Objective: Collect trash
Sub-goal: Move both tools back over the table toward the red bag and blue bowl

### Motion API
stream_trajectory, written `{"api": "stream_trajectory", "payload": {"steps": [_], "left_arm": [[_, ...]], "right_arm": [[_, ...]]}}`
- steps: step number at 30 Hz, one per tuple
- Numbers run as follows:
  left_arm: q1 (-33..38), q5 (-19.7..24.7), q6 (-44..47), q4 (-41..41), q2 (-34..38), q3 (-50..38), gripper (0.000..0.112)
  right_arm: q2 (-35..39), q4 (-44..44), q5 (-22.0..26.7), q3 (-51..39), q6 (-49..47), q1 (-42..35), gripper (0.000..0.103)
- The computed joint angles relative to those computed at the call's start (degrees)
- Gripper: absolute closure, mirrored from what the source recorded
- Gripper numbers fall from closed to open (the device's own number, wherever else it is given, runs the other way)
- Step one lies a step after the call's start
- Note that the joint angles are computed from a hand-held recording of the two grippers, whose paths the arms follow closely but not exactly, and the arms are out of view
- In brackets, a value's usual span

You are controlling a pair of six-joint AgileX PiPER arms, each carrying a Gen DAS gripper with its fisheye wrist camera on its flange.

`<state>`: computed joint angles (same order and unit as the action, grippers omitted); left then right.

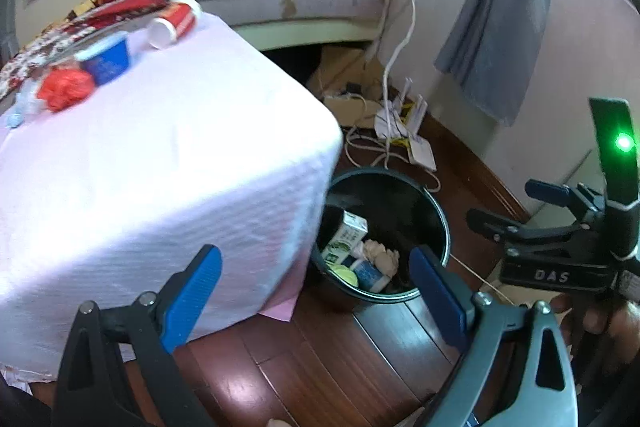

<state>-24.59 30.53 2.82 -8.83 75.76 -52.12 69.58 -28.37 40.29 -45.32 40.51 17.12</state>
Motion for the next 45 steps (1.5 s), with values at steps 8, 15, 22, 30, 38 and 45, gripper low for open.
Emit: {"api": "stream_trajectory", "payload": {"steps": [8,15,22,30,38,45], "left_arm": [[13.0,2.5,10.6,-6.3,-4.4,-0.8,0.016],[26.0,3.6,21.9,-13.6,-3.2,-3.2,0.016],[41.5,7.2,35.0,-22.7,3.9,-11.2,0.023],[47.3,7.1,37.7,-23.6,12.2,-19.2,0.025],[43.4,6.5,33.9,-20.8,20.5,-27.6,0.025],[37.6,6.5,24.9,-13.2,30.5,-39.5,0.025]], "right_arm": [[1.2,-6.5,3.8,-7.3,9.7,11.5,0.0],[10.8,-8.9,4.0,-19.5,10.8,18.3,0.0],[23.9,-6.2,4.9,-37.2,5.7,21.3,0.0],[39.3,-2.4,7.6,-57.9,-2.2,21.7,0.0],[49.8,1.2,11.1,-73.0,-7.9,19.3,0.0],[59.4,5.5,16.0,-88.3,-14.0,14.9,0.0]]}}
